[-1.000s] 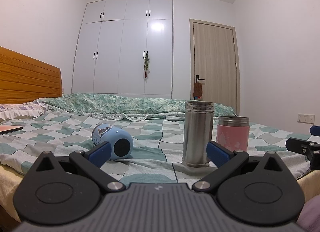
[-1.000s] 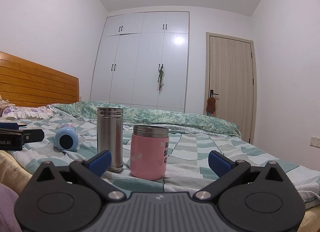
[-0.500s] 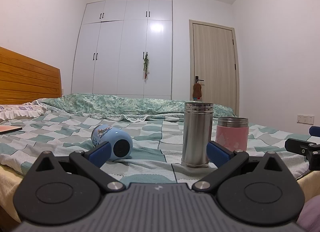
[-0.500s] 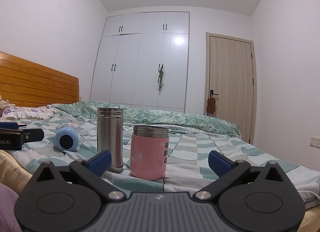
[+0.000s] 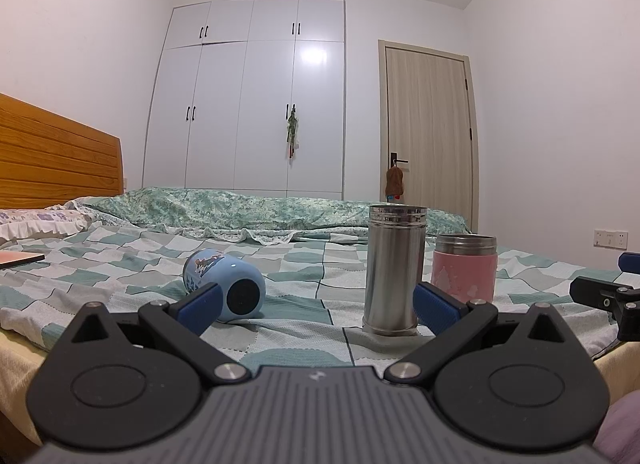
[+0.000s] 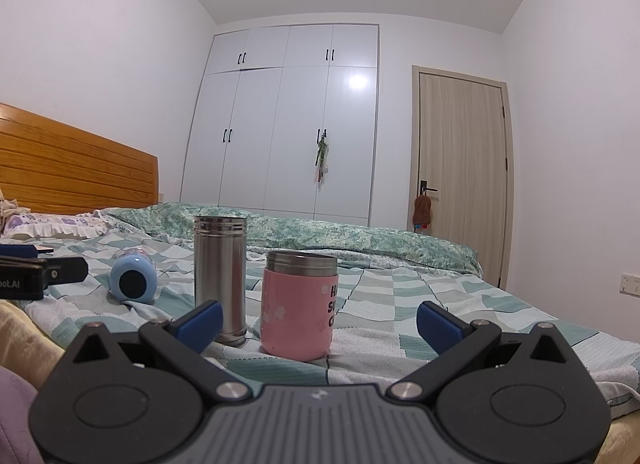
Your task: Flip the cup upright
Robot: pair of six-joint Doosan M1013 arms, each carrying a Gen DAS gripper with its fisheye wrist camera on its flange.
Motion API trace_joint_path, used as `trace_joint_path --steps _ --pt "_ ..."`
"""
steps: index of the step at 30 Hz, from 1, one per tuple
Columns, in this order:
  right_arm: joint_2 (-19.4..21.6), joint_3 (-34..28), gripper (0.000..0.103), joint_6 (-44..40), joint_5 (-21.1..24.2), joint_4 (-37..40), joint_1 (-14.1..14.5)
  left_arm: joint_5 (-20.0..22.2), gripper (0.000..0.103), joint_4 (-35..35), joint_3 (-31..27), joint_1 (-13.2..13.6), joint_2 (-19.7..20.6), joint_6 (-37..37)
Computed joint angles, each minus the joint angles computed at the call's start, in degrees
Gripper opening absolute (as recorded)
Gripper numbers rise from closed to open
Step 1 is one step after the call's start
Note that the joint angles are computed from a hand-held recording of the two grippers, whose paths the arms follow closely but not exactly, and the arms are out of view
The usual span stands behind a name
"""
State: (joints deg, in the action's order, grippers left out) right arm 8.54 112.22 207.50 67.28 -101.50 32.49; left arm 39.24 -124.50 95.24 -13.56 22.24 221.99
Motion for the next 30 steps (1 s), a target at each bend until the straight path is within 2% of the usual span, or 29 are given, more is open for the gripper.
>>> trace_joint_path --steps 19,23,27,30 --pt "0.0 -0.1 0.103 -0.3 -0.3 -0.5 0.1 0.1 0.103 -0.1 -0.1 0.1 -0.1 -0.8" --pt "-0.8 0.1 0.103 0.8 -3.4 -3.7 -0.2 -0.2 0.103 1.7 -0.9 0.5 -0.2 -3.8" --pt "-0.5 -1.9 0.103 0.6 -9.1 -8.2 -1.5 -0.9 0.103 1.5 -2.2 1.0 0.1 -4.3" --pt "0.0 -3.6 0.103 0.2 -14.1 -11.1 -2.9 -3.1 0.103 1.1 -3.8 1.3 0.5 -4.8"
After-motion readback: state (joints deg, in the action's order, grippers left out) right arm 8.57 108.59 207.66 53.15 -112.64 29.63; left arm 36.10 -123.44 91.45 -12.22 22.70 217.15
